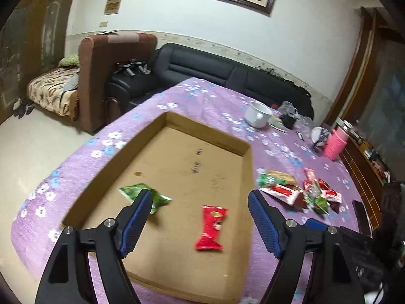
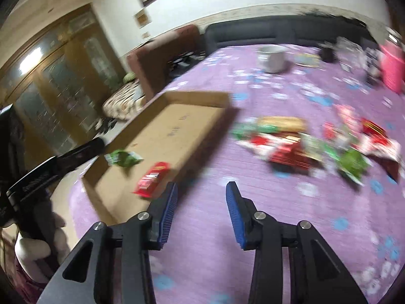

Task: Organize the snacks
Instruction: 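Return both tools to the pile and grasp the brown foil pack with the left tool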

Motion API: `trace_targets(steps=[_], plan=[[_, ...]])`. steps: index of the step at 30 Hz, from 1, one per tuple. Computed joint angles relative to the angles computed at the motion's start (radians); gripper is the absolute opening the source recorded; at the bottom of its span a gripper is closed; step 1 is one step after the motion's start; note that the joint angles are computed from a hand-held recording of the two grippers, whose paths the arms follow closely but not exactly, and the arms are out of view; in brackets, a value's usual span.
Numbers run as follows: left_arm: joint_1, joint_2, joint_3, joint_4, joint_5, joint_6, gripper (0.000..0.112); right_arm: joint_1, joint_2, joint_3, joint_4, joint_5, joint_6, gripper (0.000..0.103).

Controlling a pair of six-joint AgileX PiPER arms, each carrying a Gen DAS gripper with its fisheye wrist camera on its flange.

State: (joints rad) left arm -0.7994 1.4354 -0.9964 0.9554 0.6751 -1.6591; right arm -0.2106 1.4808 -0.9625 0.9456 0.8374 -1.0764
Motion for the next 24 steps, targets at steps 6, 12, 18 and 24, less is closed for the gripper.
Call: trace_targets(steps=[6, 12, 18, 24], plan=[[-0.068, 0.076, -0.096, -0.02, -0.013, 0.081, 0.084, -0.278, 0.122, -0.09, -0.008, 0.057, -0.04, 0.039], [-0.062, 0.2, -0.22, -0.233, -0.114, 0.319, 0.084, -0.363, 0.224, -0.214, -0.029, 0.054, -0.017, 0.04], [-0.067, 0.292, -0.324, -0.403, -0.118, 0.493, 0.084, -0.294, 0.321, -0.319, -0.062, 0.045, 0.091, 0.046], [-0.063, 0.356, -0.417, -0.455, -0.077, 0.577, 0.084, -0.215, 0.372, -0.352, -0.1, -0.007, 0.19, 0.046]])
